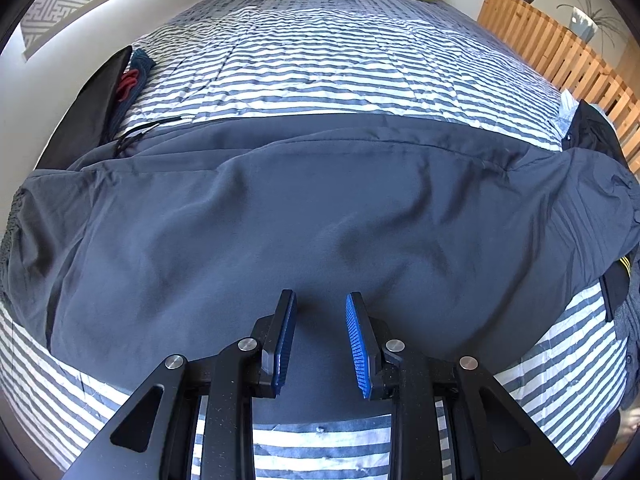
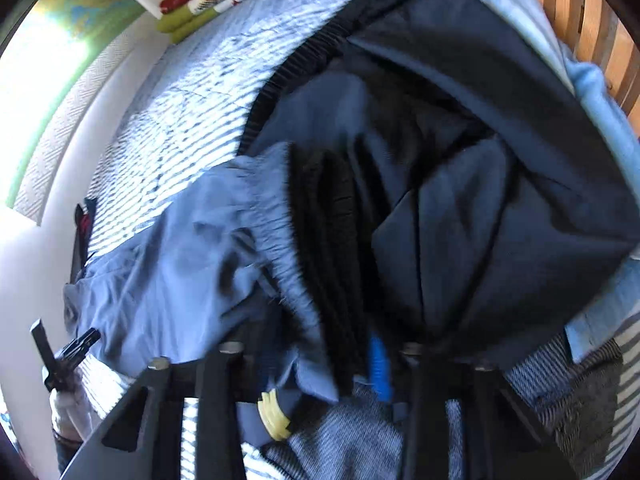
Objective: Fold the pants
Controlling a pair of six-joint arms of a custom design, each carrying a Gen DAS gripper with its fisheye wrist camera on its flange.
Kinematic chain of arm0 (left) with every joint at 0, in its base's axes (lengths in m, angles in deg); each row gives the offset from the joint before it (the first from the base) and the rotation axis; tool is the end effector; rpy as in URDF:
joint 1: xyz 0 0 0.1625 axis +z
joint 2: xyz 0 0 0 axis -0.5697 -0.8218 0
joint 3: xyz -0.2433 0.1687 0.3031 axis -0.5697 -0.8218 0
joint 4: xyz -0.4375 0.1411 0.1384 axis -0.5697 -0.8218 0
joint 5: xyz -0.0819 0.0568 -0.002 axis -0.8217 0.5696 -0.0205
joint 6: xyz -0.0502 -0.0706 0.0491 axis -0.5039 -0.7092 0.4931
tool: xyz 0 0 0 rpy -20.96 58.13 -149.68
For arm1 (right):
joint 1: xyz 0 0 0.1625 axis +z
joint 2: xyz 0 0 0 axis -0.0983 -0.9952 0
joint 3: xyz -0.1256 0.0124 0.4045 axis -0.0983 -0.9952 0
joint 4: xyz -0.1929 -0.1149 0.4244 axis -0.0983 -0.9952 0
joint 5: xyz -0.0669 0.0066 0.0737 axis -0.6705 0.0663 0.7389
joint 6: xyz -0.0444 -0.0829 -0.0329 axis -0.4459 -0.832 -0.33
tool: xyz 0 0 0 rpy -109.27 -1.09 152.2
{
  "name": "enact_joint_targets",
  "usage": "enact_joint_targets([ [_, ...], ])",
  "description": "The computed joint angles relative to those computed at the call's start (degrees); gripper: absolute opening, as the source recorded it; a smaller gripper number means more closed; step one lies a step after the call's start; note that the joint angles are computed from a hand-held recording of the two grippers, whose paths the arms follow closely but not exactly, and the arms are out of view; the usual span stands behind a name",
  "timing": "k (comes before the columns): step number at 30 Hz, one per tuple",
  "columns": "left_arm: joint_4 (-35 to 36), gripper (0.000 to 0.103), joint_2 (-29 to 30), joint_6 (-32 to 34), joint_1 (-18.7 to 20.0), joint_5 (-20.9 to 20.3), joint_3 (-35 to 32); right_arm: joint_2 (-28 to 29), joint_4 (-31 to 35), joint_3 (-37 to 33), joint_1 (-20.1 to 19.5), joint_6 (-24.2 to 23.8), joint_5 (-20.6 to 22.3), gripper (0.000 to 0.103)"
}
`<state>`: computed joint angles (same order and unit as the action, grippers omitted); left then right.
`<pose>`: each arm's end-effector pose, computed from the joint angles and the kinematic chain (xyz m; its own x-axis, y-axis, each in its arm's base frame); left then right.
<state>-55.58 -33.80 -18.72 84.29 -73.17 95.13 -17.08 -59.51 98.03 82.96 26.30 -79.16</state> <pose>-0.1685 -0.5142 0.1793 -0.7416 0.0257 -0.6703 0.2900 0.9134 -0.2858 -0.0282 -0.5887 0.4338 -0.9159 0.1335 0.3786 -0.0147 0.9313 -0.3640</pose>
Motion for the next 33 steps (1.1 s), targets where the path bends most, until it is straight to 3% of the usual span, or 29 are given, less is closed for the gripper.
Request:
enact_joint_targets([
  [9,-1.6,0.028,-1.1,0.0,-0.7,-1.7,1.5,-2.5,-0.4,2.3,8.4,-0.9,-6.5,0.016],
  [15,0.9,0.028,-3.1,-1.1,-1.7,-1.6,2.9,-0.4,-3.0,3.7,6.1,5.0,-9.3,0.013],
  [18,4.7,0.028,-5.4,-2.9,-2.4,0.9,3.8,-3.6,-3.8,5.3,5.6,6.5,-4.7,0.012],
  [21,6.6,0.028,-8.7,-5.6,-2.3,1.6,5.0,-8.6,-7.0,7.9,9.1,3.8,-4.6,0.011],
  [25,7.7,0.028,-12.7,-7.5,-2.6,2.1,6.6,-15.8,-5.9,9.3,13.7,3.5,-5.0,0.011],
  [29,8.6,0.028,-15.7,-7.9,-2.3,2.5,7.5,-19.7,-6.8,10.5,14.7,2.9,-11.1,0.011],
  [33,9.1,0.028,-17.8,-7.7,-0.4,2.5,7.4,-17.4,-6.8,11.3,11.0,1.3,-18.9,0.014],
])
